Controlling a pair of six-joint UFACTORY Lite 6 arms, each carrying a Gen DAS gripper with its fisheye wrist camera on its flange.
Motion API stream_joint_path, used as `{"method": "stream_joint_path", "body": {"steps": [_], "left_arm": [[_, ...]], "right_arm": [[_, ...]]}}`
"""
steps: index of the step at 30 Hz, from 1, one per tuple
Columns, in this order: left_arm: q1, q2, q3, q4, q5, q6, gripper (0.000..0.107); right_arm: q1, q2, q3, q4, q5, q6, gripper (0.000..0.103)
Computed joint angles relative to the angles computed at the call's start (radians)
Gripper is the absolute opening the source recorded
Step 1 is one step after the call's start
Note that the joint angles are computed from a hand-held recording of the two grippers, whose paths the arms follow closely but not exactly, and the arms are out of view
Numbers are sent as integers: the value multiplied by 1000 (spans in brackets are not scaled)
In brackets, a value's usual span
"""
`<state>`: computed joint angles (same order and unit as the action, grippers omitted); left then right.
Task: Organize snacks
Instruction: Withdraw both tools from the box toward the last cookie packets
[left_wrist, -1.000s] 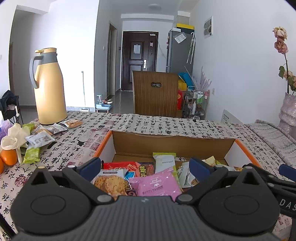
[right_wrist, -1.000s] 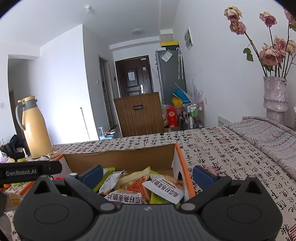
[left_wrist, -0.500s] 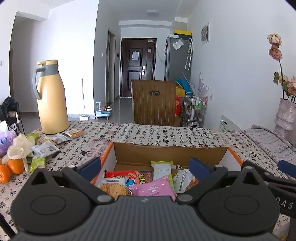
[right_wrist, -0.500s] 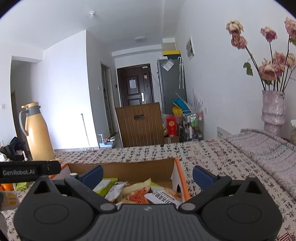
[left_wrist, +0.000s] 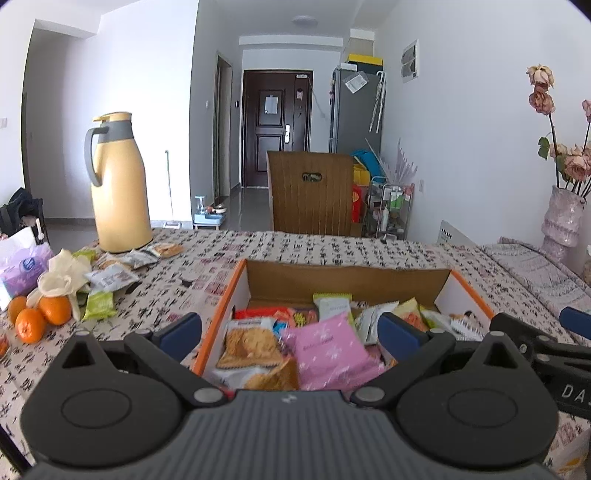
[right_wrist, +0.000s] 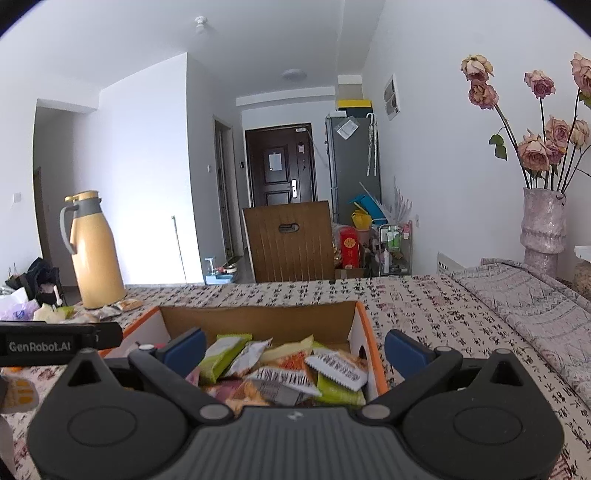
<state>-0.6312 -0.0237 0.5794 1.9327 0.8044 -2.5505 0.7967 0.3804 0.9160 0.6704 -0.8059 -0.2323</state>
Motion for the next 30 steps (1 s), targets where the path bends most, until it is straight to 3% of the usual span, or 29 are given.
{"method": "stream_joint_path", "body": {"steps": [15,30], "left_arm": [[-110,-85,-197,-47,11,-73,103],[-36,108,-228,182,-4,-361,103]], "right_arm": [[50,-43,-150,28,11,40,103],[31,38,-151,-8,49,99,103]]}}
